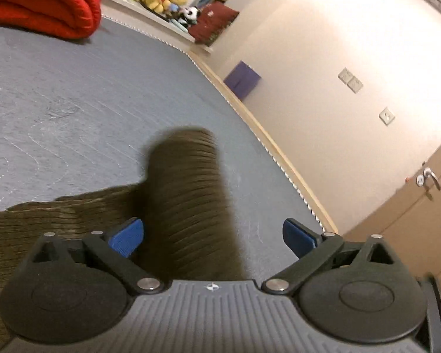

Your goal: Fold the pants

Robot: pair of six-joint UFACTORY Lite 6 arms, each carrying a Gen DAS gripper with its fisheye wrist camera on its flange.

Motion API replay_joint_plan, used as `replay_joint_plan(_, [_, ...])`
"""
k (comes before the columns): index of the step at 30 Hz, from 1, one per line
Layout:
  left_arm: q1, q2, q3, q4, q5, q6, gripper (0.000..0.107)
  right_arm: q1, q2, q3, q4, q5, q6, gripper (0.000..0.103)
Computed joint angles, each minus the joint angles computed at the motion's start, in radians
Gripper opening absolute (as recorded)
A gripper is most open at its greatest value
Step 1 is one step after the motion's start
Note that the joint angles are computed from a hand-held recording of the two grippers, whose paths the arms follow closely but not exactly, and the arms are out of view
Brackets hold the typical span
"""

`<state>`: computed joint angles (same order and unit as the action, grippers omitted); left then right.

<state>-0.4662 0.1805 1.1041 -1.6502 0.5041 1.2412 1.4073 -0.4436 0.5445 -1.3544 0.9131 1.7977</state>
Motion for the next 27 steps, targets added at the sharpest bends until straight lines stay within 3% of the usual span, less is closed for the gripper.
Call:
replay_joint_plan(3, [-0.039, 0.016, 0.04, 0.24, -0.126, -0.226, 0.101, 0.076, 0.191, 0.089, -0.076, 0.017, 0.005, 0.019])
replay_joint_plan(5, [-0.053, 0.038, 0.04, 0.449, -0.222, -0.431, 0.079, 0.097, 0.268, 0.129, -0.112, 0.015, -0.006, 0.019])
replay_joint_plan(6, [-0.041, 0.056, 0.043, 0.551, -0.231, -0.536, 0.05, 0.098, 0.287, 0.142, -0.128, -0.001, -0.01, 0.019])
replay_joint_plan(7, [-0.019, 0.063, 0.045, 0.611, -0.215, -0.602, 0.032, 0.1, 0.305, 0.153, -0.151, -0.014, -0.01, 0.019])
replay_joint_plan(8, [0.006, 0.062, 0.045, 0.635, -0.191, -0.626, 0.025, 0.097, 0.32, 0.165, -0.155, -0.026, -0.018, 0.019])
replay_joint_plan(12, [0.091, -0.009, -0.027, 0.576, -0.154, -0.489, 0.022, -0.002, 0.323, 0.222, -0.152, -0.181, -0.049, 0.023])
replay_joint_plan(14, [0.17, -0.074, -0.085, 0.526, -0.114, -0.394, 0.022, -0.082, 0.252, 0.23, -0.181, -0.339, -0.006, 0.026])
replay_joint_plan(17, [0.311, -0.141, -0.135, 0.523, -0.058, -0.357, 0.022, -0.25, 0.159, 0.225, -0.393, -0.627, 0.27, 0.043])
replay_joint_plan(18, [0.376, -0.164, -0.152, 0.539, -0.033, -0.352, 0.022, -0.3, 0.151, 0.238, -0.464, -0.679, 0.375, 0.056])
replay_joint_plan(20, [0.498, -0.208, -0.176, 0.59, 0.015, -0.365, 0.022, -0.392, 0.151, 0.247, -0.599, -0.732, 0.567, 0.065])
replay_joint_plan(24, [0.767, -0.261, -0.189, 0.66, 0.136, -0.322, 0.026, -0.513, 0.29, 0.296, -0.765, -0.753, 0.845, 0.066])
replay_joint_plan(26, [0.878, -0.239, -0.172, 0.685, 0.17, -0.305, 0.038, -0.554, 0.384, 0.32, -0.913, -0.801, 1.054, 0.068])
replay_joint_plan(27, [0.931, -0.228, -0.168, 0.698, 0.181, -0.31, 0.049, -0.571, 0.442, 0.352, -0.984, -0.83, 1.159, 0.07])
